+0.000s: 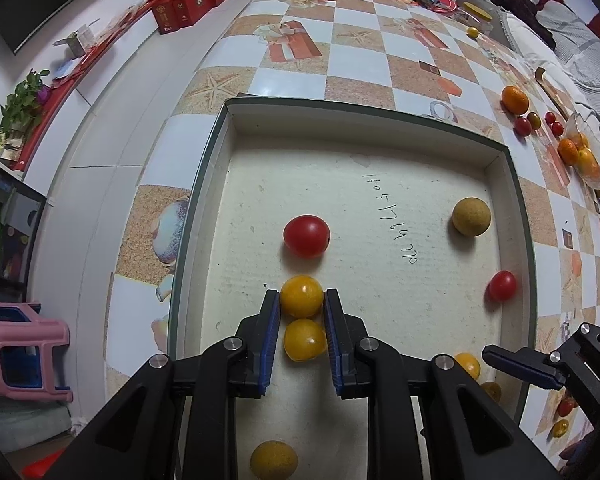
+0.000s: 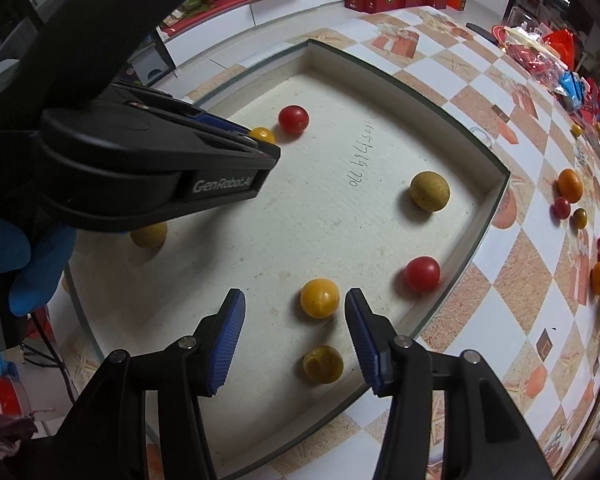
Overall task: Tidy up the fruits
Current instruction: 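Carry both yellow tomatoes over the white tray and open both grippers, then move both grippers back over the remaining tomatoes on the table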
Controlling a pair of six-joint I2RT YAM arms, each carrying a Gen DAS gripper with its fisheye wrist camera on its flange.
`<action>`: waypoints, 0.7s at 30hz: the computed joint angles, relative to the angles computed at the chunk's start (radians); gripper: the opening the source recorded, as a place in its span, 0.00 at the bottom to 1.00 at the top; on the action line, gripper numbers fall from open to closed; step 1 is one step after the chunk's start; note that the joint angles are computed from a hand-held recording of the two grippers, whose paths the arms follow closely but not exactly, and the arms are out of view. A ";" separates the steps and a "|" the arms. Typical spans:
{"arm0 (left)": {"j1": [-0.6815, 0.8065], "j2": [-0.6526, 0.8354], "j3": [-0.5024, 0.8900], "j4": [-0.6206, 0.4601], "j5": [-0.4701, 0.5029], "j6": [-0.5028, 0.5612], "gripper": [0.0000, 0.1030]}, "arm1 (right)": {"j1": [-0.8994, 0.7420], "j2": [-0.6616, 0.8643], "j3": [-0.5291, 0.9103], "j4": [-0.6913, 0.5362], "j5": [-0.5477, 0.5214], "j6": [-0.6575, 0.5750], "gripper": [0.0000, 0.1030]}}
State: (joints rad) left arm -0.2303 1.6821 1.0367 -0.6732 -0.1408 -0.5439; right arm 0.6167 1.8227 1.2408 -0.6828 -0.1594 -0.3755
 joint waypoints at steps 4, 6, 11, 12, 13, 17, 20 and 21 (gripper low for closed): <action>0.005 -0.019 -0.012 0.006 0.011 0.001 0.25 | 0.005 -0.034 -0.032 0.007 0.001 0.002 0.57; 0.004 -0.027 -0.017 0.009 0.006 0.000 0.76 | 0.016 -0.071 -0.071 0.016 0.009 0.003 0.61; -0.012 -0.062 -0.025 0.017 -0.034 -0.007 0.78 | 0.028 -0.069 -0.071 0.021 0.011 0.000 0.61; -0.012 -0.056 -0.019 0.011 -0.034 -0.007 0.78 | 0.030 -0.074 -0.077 0.021 0.014 0.001 0.62; -0.011 -0.052 -0.015 0.007 -0.033 -0.005 0.78 | 0.032 -0.075 -0.077 0.022 0.017 0.002 0.63; -0.025 -0.054 -0.007 -0.017 -0.060 0.003 0.78 | 0.038 -0.107 -0.098 0.030 0.018 -0.003 0.84; -0.031 -0.061 0.000 -0.043 -0.064 -0.002 0.78 | 0.036 -0.146 -0.120 0.032 0.020 -0.004 0.85; -0.033 -0.063 0.000 -0.048 -0.064 -0.003 0.78 | 0.034 -0.157 -0.126 0.032 0.019 0.000 0.85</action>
